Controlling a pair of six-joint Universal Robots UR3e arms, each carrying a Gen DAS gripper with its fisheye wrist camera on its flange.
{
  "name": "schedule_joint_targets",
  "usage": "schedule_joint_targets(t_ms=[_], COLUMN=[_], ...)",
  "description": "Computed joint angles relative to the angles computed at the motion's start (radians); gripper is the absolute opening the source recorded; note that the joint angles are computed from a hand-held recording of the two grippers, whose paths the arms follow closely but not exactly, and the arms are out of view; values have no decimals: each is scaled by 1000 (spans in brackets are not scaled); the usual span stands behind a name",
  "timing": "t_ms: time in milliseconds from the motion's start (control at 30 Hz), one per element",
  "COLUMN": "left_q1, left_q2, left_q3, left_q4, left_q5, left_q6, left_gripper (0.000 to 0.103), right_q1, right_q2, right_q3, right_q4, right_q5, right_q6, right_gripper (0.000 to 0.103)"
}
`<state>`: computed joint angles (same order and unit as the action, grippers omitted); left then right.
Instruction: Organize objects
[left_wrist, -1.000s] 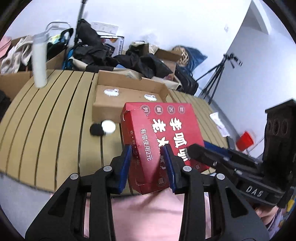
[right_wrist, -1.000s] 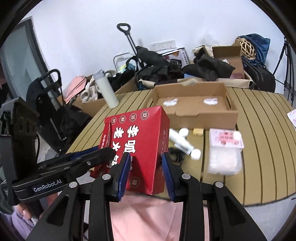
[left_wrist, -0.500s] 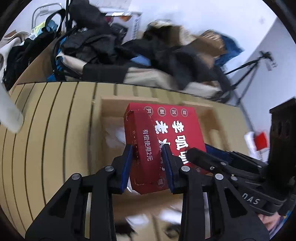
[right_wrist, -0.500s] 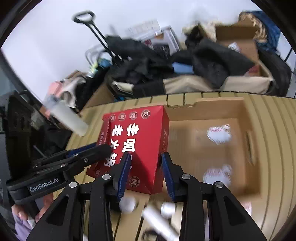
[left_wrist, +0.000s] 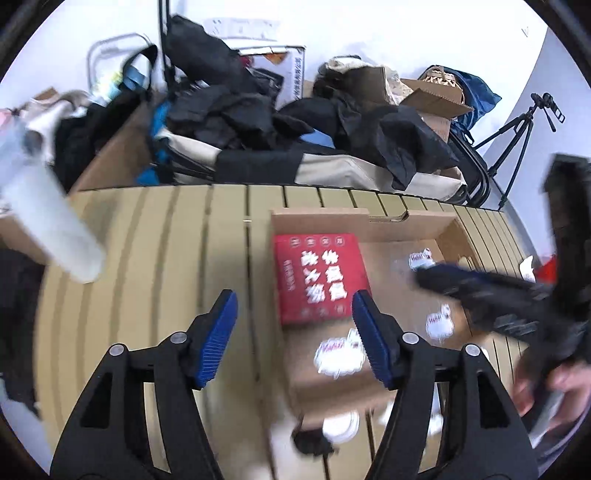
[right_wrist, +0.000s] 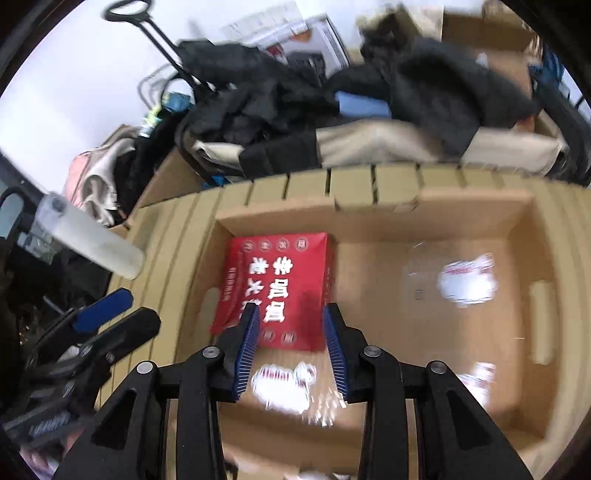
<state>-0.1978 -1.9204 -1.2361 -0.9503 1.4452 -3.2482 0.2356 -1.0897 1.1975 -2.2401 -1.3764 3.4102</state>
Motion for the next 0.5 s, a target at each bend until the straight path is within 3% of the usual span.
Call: schedule_joint_targets(t_ms=[33, 67, 167, 267, 433, 500], left_q1=[-2, -3, -13, -49, -222, -313], left_q2=[53, 115, 306, 457, 589, 630], left_q3=[-12, -30, -100, -113, 19, 42], left_q4=[-39, -77, -164, -253, -481, -533], left_q5=[18, 34, 57, 101, 240, 292], left_q6=[0, -9, -31, -60, -130, -175], left_gripper=[66, 68, 73, 80, 85, 94], right_q1=[-5, -18, -61, -80, -58, -21], right_q2=[-72, -165, -425, -662, -930, -1011], right_q3=[34, 83, 196, 256, 226, 199], right_q4=[21, 45, 134, 244, 480, 557], right_q5=[-5, 10, 57, 36, -9, -29], right_q6=[-27, -53, -90, -121, -145, -138], right_gripper=[75, 92, 92, 92, 92, 92])
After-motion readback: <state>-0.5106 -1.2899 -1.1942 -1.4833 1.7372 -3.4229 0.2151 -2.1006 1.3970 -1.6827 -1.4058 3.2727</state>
